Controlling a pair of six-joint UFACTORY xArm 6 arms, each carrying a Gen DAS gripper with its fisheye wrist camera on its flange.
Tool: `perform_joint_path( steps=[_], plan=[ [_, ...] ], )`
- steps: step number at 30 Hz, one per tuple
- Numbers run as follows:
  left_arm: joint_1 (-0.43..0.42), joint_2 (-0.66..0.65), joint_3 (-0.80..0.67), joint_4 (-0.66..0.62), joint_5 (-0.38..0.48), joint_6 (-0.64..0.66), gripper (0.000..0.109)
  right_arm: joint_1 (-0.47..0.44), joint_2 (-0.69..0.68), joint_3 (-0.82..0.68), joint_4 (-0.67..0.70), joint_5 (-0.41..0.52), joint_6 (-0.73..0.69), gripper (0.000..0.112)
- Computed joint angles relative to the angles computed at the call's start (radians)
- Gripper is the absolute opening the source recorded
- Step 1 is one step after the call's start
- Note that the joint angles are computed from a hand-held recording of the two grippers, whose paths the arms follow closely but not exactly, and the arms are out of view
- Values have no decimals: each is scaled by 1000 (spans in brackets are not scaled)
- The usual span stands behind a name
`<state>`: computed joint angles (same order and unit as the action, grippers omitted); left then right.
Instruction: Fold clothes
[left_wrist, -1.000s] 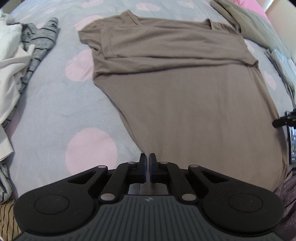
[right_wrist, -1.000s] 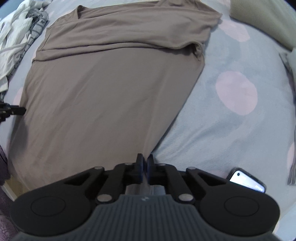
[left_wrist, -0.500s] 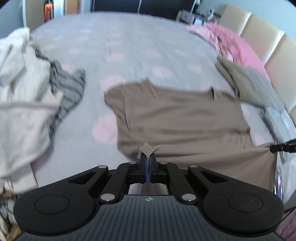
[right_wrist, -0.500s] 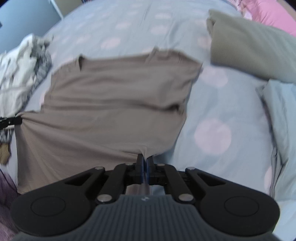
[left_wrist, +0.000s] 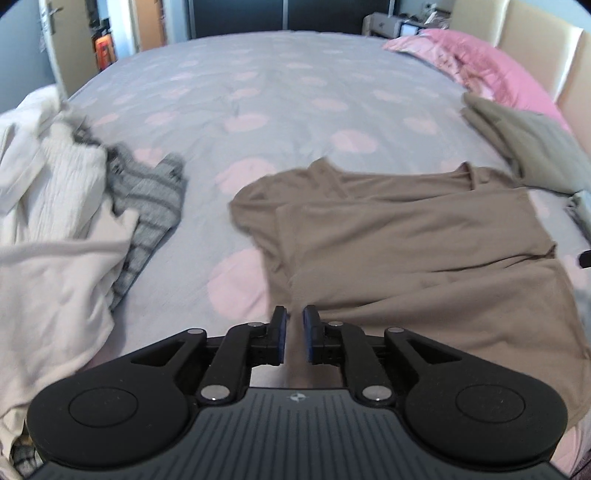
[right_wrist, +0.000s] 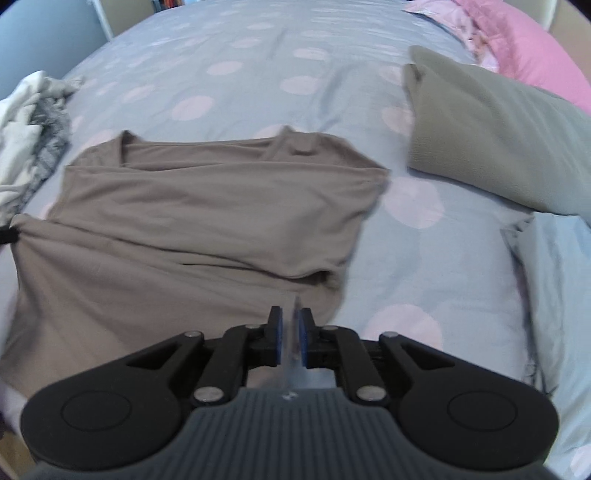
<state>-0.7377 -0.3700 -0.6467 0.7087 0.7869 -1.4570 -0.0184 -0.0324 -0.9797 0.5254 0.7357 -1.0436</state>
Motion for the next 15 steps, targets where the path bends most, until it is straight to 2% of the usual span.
perform_joint_path(
  steps=[2,6,11,15],
  plan=[
    [2,-21,14,-18,13,-4,9,-10,3,-1,6,-13,-4,12],
    [-17,-68,39,-16,-14,29,9,-30,-13,9,41,27,-79,12],
    [-78,-51,26,-12,-43,115,9,-21,-104,106,61,49,-220,12],
    [-128,-48,34,-41,-74,215,9,-25,-178,180,52,123,-341,12]
  ],
)
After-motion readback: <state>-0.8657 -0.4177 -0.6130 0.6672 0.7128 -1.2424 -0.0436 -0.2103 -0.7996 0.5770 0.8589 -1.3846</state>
